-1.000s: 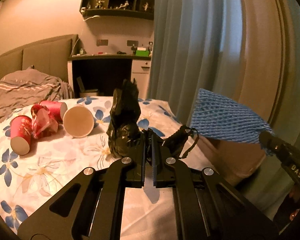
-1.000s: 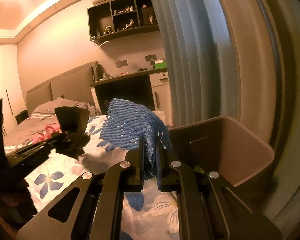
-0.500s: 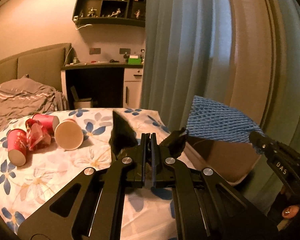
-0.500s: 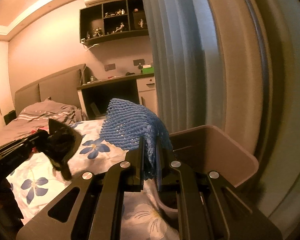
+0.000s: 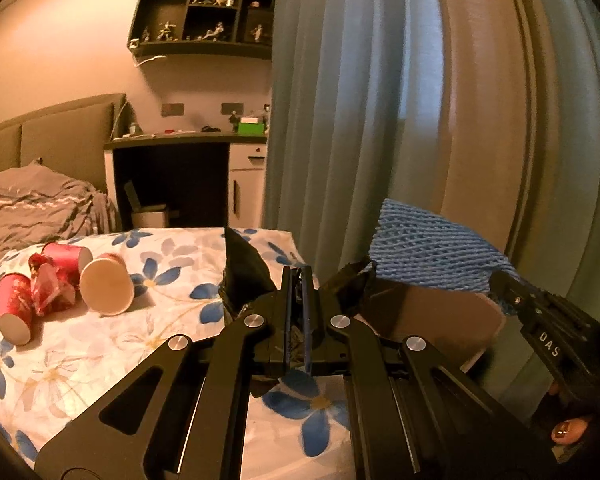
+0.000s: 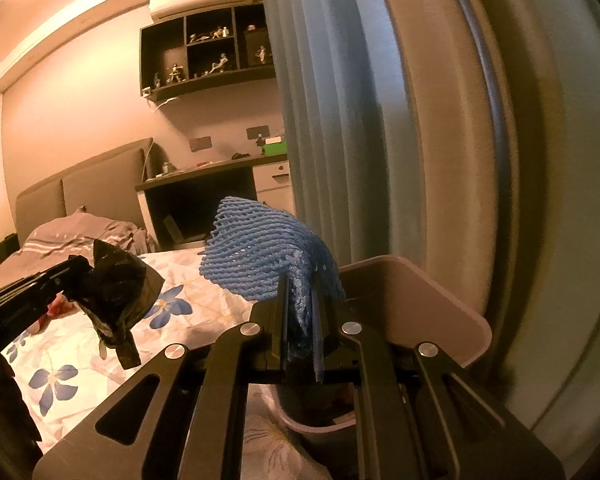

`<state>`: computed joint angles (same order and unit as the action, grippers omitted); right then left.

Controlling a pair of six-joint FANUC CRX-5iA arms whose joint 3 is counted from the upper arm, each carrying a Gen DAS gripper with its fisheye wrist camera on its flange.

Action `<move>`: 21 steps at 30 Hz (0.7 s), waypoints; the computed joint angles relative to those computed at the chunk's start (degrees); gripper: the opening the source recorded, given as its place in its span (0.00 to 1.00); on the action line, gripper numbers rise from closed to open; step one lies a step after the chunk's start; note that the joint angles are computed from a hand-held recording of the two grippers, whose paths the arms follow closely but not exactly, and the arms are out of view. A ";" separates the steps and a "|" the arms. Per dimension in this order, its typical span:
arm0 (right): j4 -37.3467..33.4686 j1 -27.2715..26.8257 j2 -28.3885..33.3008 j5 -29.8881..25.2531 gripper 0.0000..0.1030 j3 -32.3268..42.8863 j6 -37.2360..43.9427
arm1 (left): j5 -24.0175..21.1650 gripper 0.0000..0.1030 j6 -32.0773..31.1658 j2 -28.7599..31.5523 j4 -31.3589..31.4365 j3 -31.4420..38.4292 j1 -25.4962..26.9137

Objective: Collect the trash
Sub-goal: 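Carry the blue net and black bag over the wastebasket with both tools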

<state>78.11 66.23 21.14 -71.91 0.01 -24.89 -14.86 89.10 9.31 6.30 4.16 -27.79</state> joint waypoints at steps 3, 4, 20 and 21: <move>-0.11 0.07 -0.11 -0.65 0.10 -0.28 -0.33 | 0.54 0.03 -0.99 0.36 0.81 0.19 -0.58; -0.10 0.08 -0.27 -0.82 0.10 -0.50 -0.54 | 0.58 0.03 -1.07 0.49 0.87 0.36 -0.77; -1.21 0.61 -1.32 -4.23 0.10 -1.85 -2.75 | 3.12 0.03 -15.56 4.00 14.55 0.12 -3.15; -1.33 0.69 -1.30 -4.64 0.10 -1.78 -2.71 | 3.70 0.03 -18.38 4.22 17.44 -0.46 -3.36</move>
<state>76.78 66.92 19.83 -76.56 -1.76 -27.60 -11.16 70.72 13.53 23.74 3.69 -31.15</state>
